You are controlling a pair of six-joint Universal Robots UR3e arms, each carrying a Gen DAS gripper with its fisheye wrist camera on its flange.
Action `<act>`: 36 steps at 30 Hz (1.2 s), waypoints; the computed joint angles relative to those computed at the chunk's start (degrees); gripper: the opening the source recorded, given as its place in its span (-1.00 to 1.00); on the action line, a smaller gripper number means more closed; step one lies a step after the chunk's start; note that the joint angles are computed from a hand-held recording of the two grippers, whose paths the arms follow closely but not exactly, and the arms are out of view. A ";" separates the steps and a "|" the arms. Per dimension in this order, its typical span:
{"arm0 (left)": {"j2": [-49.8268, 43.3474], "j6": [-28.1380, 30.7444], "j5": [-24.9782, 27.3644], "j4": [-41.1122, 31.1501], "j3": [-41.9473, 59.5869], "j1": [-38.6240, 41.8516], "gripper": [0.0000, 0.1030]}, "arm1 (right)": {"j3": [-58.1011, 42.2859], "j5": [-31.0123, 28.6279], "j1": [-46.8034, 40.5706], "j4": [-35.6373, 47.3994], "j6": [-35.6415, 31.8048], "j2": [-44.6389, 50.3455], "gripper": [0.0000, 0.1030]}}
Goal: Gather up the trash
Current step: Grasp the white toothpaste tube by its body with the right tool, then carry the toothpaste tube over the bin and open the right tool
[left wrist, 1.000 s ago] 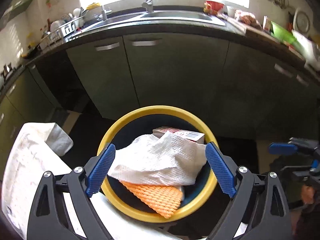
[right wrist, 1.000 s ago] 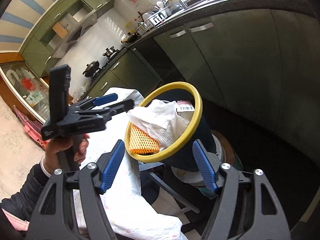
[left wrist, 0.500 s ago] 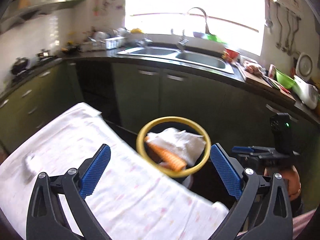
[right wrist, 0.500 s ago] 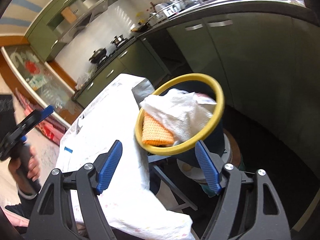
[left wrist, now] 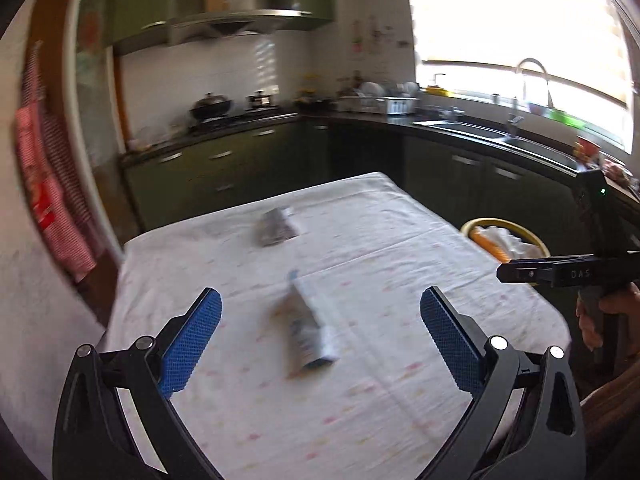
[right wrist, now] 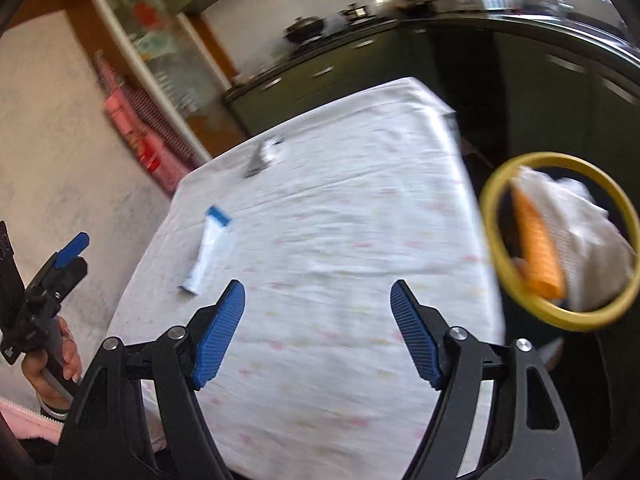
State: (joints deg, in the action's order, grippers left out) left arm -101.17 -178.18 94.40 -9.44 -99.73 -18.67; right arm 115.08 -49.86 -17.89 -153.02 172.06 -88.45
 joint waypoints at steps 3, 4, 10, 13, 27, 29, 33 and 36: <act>5.76 -0.24 -2.13 3.36 -9.56 5.10 0.91 | -7.28 -4.47 9.56 -2.22 4.18 6.12 0.38; 7.36 -0.21 -3.68 4.03 -12.15 7.11 0.91 | -10.92 -6.08 13.04 -2.08 5.19 8.89 0.38; 11.86 0.25 -12.94 8.01 -22.04 15.60 0.91 | -32.20 -15.55 26.71 2.89 9.88 24.37 0.29; 11.65 0.66 -14.50 9.34 -23.61 16.95 0.91 | -43.64 -21.03 31.08 7.78 11.34 31.65 0.23; 9.68 0.29 -18.93 8.11 -24.85 21.91 0.91 | -73.17 -38.39 39.61 23.75 11.02 49.60 -0.71; 9.28 -0.03 -18.86 7.83 -24.71 21.85 0.91 | -71.95 -38.47 39.41 23.21 11.04 48.92 -0.77; 8.28 -0.58 -16.86 6.92 -23.41 20.34 0.91 | -66.44 -37.63 38.50 20.41 10.59 45.82 -0.81; 7.65 -0.62 -15.45 6.14 -22.12 19.05 0.91 | -59.42 -35.61 36.80 16.45 10.58 41.25 -0.81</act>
State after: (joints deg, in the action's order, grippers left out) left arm -93.52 -178.80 78.95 -3.30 -121.84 0.38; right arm 55.66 -85.47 18.91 -136.56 182.64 -47.20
